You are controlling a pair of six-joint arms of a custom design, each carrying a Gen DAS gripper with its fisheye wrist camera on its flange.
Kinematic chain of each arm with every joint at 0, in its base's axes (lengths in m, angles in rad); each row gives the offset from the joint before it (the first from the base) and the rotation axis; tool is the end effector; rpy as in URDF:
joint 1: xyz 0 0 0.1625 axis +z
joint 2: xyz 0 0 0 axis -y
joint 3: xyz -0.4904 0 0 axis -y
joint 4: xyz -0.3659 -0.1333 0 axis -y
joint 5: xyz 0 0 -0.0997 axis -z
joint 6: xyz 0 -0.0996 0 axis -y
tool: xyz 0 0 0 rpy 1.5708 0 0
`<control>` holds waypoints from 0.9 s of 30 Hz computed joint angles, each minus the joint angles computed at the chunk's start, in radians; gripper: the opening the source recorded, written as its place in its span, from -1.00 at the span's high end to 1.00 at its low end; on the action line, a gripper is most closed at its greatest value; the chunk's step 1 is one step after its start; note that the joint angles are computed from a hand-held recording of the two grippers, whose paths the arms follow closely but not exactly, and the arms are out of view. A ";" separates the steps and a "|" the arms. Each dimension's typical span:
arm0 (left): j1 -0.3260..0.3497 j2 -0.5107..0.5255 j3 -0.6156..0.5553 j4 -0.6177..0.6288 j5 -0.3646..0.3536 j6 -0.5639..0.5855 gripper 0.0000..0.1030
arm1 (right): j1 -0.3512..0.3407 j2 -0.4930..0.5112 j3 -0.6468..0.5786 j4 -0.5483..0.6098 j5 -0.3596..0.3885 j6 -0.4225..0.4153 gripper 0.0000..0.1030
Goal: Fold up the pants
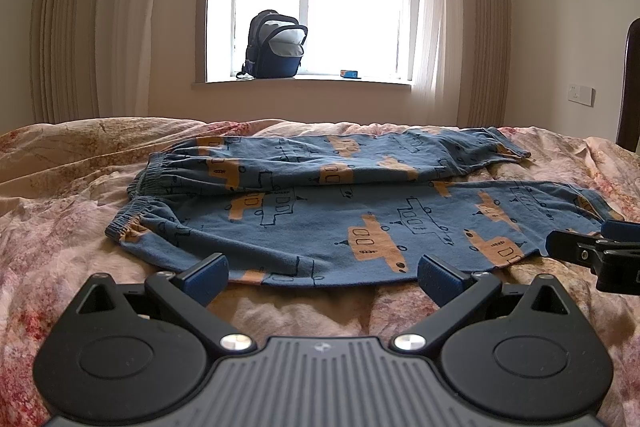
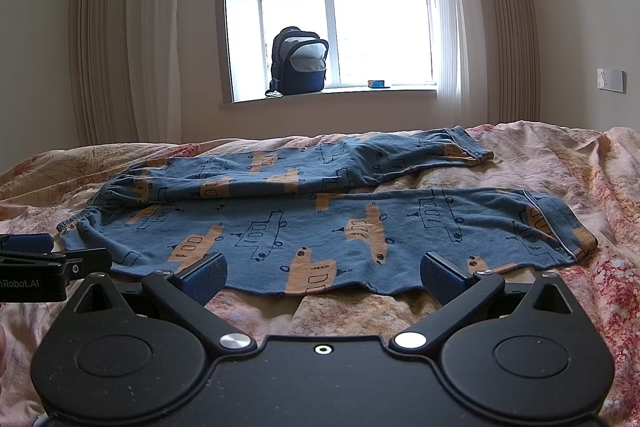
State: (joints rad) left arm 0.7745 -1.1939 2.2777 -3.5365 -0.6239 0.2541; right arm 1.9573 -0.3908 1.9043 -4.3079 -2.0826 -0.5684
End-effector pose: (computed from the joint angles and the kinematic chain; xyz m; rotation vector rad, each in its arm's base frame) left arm -0.1790 -0.4748 0.3351 0.6256 2.1122 -1.2674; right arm 0.3007 -0.5146 0.0482 0.6370 -2.0896 1.4502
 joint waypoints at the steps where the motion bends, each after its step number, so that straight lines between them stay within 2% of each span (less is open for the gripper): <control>1: 0.001 0.000 0.000 0.000 -0.001 0.001 -0.99 | 0.001 0.000 0.001 -0.001 0.000 0.000 -0.99; 27: 0.004 -0.001 0.000 0.017 0.001 -0.012 -0.99 | -0.001 -0.001 0.001 0.006 -0.010 0.010 -0.99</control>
